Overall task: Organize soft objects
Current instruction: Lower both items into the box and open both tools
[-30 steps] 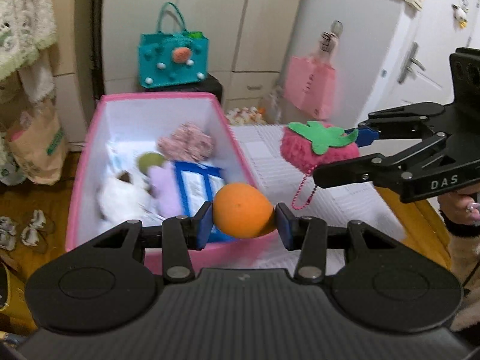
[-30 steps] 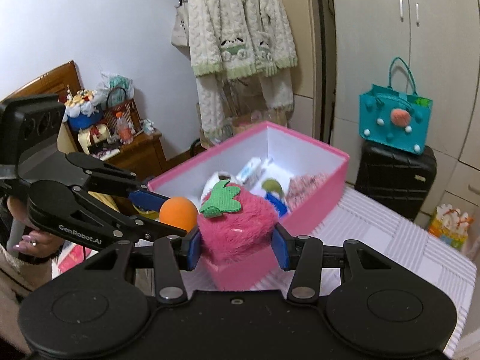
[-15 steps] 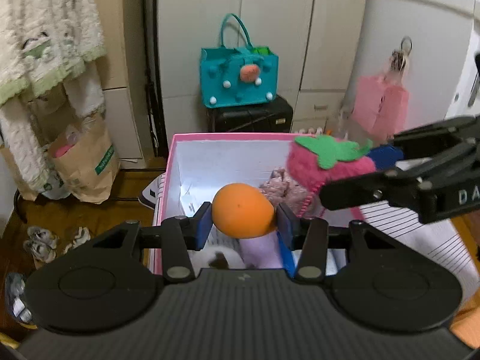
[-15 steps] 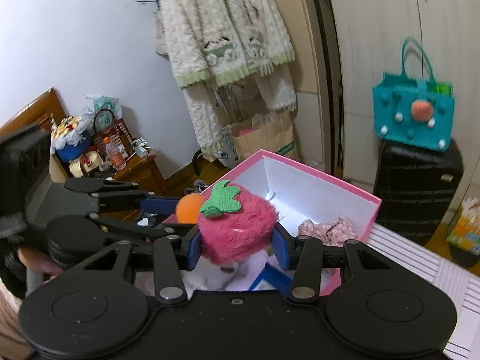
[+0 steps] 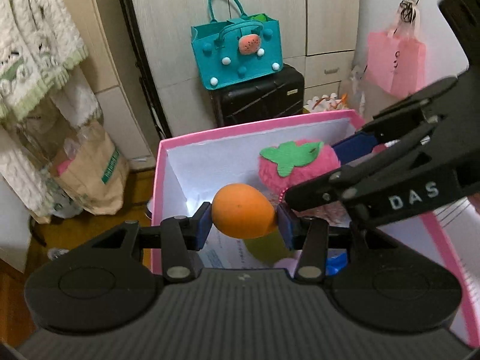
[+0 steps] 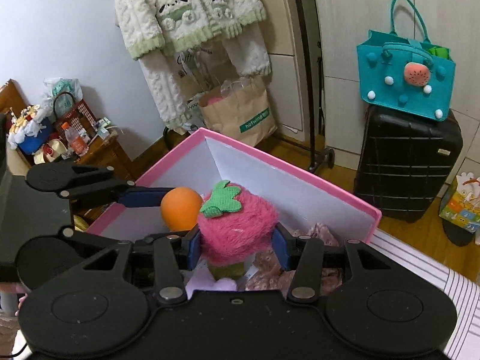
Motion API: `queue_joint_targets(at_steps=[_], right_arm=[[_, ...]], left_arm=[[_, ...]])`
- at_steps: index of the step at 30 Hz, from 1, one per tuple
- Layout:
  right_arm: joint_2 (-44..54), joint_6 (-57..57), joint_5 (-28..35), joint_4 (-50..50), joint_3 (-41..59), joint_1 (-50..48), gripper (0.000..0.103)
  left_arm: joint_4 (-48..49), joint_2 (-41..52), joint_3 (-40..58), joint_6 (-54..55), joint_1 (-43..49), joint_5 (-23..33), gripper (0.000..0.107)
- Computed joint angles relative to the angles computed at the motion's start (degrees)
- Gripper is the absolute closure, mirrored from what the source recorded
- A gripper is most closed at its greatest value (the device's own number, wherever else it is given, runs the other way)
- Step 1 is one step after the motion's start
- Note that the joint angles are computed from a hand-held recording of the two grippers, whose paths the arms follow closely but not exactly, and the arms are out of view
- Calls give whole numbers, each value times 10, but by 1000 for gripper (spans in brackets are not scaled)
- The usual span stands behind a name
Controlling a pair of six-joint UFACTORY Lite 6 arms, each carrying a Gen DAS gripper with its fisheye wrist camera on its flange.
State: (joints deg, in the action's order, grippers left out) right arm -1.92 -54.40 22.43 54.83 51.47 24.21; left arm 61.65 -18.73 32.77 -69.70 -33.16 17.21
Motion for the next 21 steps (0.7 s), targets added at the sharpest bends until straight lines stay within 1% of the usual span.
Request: queue_joint_targets(at_steps=[1, 2, 7, 8, 9, 10, 11, 13, 16, 18, 21], right_arm=[[13, 6, -2, -3, 11, 0, 49], [27, 9, 1, -4, 23, -2, 49], [56, 18, -3, 1, 41, -2, 47], [59, 13, -1, 9, 41, -3, 47], [59, 6, -1, 19, 39, -4, 47], [58, -2, -2, 29, 36, -4, 46], [55, -9, -4, 37, 32, -5, 42], [49, -30, -3, 61, 26, -11, 42], [33, -51, 7, 87, 11, -17, 42], [12, -52, 5, 86, -6, -15, 42], [-38, -50, 4, 85, -43, -9, 42]], left_arm=[[33, 8, 1, -31, -4, 5, 61], [43, 15, 4, -37, -4, 8, 61], [45, 35, 14, -38, 13, -2, 59], [34, 34, 12, -27, 19, -8, 56], [9, 29, 11, -6, 26, -14, 54], [-12, 25, 10, 12, 29, -16, 49], [-35, 21, 9, 33, 34, -18, 46], [-50, 0, -2, 43, 44, -27, 42], [-72, -43, -24, 56, 54, -38, 39], [-137, -76, -37, 117, 60, -41, 39], [-234, -134, -61, 202, 55, -25, 37]])
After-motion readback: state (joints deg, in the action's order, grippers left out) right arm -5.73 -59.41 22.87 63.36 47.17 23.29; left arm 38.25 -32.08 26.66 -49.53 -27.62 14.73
